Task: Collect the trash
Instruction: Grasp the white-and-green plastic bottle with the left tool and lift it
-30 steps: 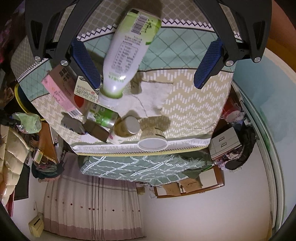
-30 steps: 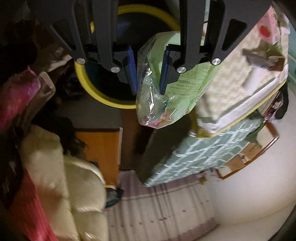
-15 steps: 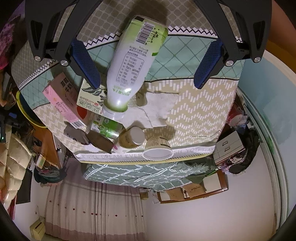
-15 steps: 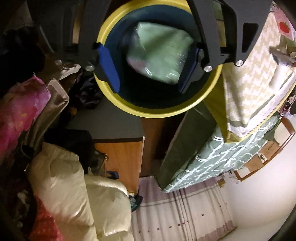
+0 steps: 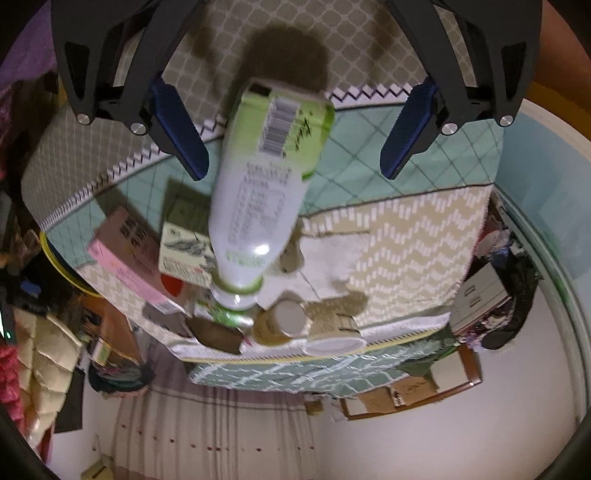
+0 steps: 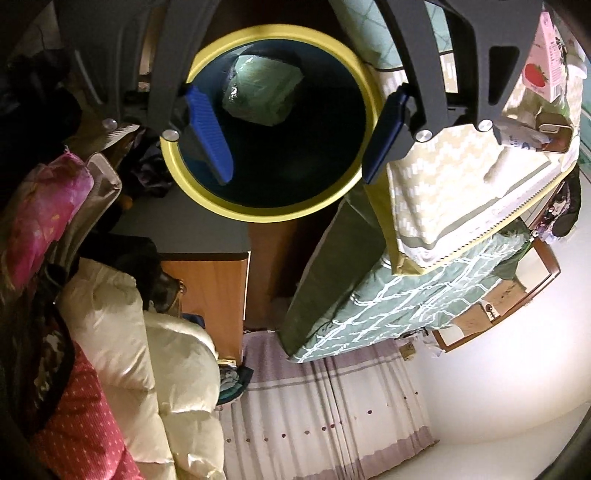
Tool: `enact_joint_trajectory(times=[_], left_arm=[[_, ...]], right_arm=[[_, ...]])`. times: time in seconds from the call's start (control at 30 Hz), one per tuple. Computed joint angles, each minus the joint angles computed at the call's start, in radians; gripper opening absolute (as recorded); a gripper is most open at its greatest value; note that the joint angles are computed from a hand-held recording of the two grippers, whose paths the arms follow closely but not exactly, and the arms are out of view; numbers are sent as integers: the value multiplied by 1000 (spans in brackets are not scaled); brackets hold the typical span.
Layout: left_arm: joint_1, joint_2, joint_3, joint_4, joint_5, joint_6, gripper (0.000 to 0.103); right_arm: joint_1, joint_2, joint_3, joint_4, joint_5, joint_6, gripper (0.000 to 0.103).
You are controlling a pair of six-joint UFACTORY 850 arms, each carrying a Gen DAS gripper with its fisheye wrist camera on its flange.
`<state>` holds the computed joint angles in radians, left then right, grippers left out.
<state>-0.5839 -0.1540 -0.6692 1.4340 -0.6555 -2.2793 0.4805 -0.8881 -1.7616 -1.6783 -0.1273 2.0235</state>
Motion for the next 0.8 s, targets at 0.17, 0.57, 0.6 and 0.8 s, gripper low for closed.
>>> enact_joint_trajectory(times=[0.17, 0.57, 0.6, 0.8], left_arm=[[-6, 4, 28, 55, 17, -38, 88], [11, -2, 54, 243, 74, -165, 57], [13, 4, 61, 268, 79, -189, 56], [-28, 44, 50, 198, -5, -63, 55]], right_arm=[[4, 4, 5, -54, 12, 53, 69], [3, -7, -8, -53, 47, 40, 69], [3, -7, -8, -54, 47, 40, 69], [2, -3, -1, -185, 49, 174, 69]])
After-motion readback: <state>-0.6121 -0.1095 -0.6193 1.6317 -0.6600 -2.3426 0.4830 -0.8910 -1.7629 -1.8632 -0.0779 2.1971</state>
